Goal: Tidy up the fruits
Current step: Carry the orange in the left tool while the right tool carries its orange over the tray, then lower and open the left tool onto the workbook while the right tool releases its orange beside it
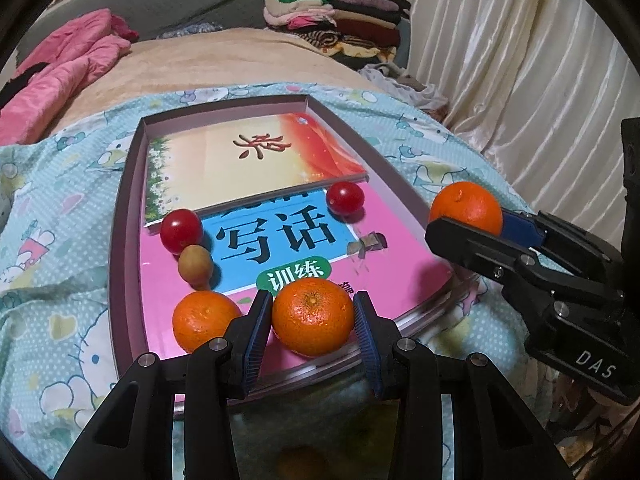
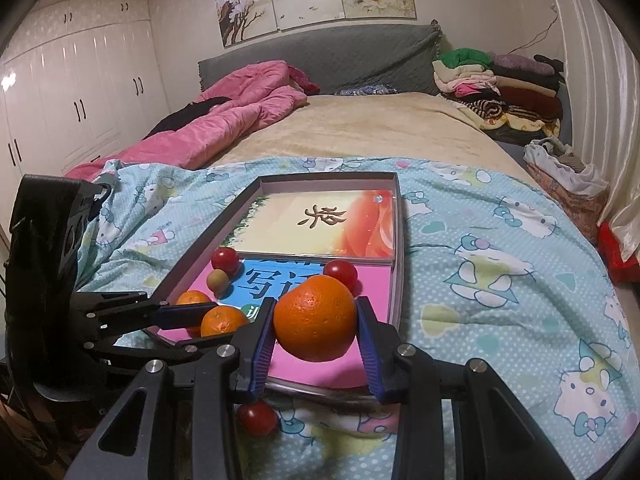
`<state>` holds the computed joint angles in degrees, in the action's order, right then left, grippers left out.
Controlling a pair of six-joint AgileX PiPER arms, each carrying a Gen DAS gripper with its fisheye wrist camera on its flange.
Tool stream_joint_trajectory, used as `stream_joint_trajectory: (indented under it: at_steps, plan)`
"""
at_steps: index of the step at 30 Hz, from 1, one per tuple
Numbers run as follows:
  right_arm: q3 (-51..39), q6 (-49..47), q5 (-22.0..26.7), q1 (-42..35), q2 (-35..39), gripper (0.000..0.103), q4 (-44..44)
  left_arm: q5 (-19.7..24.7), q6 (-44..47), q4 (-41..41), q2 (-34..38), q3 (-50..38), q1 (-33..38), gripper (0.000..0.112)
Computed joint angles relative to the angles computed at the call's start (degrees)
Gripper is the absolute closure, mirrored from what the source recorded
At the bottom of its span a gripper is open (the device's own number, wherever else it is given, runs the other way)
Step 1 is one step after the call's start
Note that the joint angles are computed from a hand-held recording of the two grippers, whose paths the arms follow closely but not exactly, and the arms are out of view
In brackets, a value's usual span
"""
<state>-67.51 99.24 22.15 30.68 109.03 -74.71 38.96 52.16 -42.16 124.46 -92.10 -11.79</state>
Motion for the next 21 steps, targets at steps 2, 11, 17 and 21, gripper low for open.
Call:
stream_joint_trajectory:
  at_steps: [2,11,17,21]
  plan:
    - [-0.3,-1.0,-0.2,-0.1,0.3,0.064,0.9,0.4,-0.6,0.7,0.6,-0.6,0.0,0.07]
    - [-2.7,-9.8,0.2,-0.1,2.5,0.064,8.6,0.3,0.1,0.6,1.0,-1.0,-0.1,0.07]
    - [-5.2,-18.2,1.5,-0.8,4.5,0.064,16.3,-0.1,0.6,0.8,1.0,-0.8,-0.4,0.07]
    - [-7.3,-23.9,2.2,-1.4,6.2,0.064,20.2,0.0,0.7,0.8,1.1,-0.9,-0.3,0.07]
